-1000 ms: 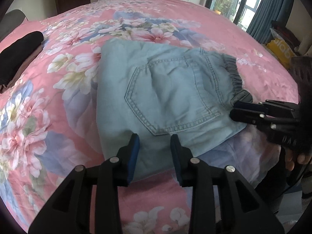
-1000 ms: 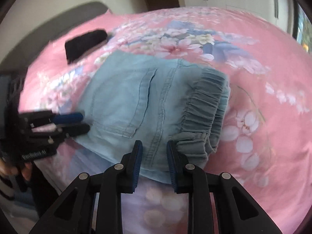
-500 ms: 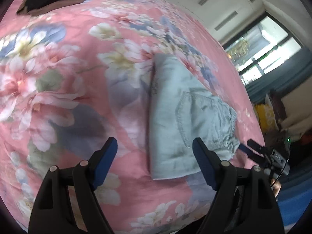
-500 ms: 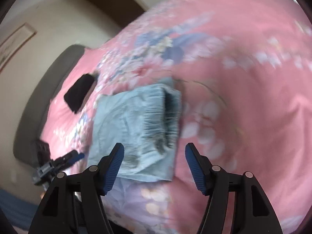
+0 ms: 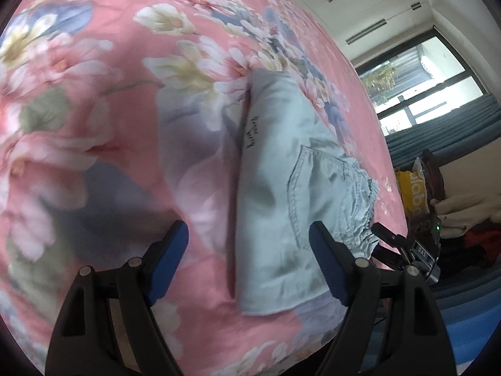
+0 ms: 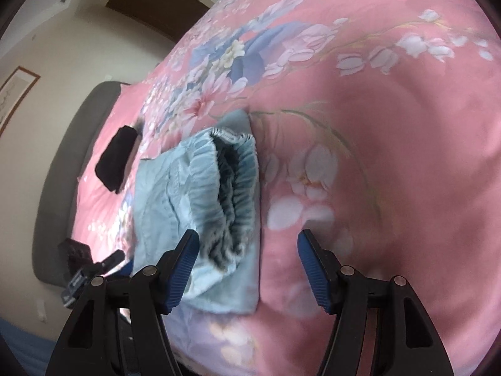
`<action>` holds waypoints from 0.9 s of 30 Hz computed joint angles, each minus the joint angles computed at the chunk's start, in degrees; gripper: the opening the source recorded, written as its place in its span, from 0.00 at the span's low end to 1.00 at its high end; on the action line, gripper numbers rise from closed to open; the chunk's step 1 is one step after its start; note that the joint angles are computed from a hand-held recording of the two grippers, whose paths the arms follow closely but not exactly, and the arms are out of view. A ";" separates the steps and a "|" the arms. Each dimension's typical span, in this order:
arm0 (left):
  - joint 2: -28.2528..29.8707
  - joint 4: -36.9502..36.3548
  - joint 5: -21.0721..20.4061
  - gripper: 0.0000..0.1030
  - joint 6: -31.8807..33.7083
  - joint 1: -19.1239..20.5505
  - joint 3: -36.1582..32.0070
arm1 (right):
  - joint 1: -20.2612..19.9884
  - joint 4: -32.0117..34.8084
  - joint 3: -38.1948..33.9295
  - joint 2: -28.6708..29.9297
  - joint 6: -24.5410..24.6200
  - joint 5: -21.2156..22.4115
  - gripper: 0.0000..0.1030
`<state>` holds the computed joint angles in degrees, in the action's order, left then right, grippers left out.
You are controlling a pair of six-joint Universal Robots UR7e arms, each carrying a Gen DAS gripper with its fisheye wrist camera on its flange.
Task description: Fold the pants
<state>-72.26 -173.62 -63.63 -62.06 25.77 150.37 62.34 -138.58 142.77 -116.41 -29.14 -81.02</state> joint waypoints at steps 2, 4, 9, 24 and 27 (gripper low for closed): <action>1.80 -0.46 -0.81 0.77 2.47 1.03 -1.44 | 1.29 -0.58 -0.71 2.39 0.35 -0.49 0.64; 3.84 -0.87 -1.87 0.77 4.96 2.37 -3.05 | 2.24 -1.34 -1.21 4.46 0.54 -0.76 0.64; 8.70 -2.18 -3.85 0.77 10.41 4.73 -6.57 | 1.84 0.11 -2.25 7.29 -1.08 2.25 0.64; 14.03 -0.85 -2.55 0.79 14.20 5.81 -11.45 | 1.94 -3.03 -1.75 9.58 -3.66 4.02 0.64; 14.15 -0.69 -2.56 0.79 14.19 5.84 -11.66 | 1.94 -3.02 -1.85 9.77 -3.67 4.01 0.64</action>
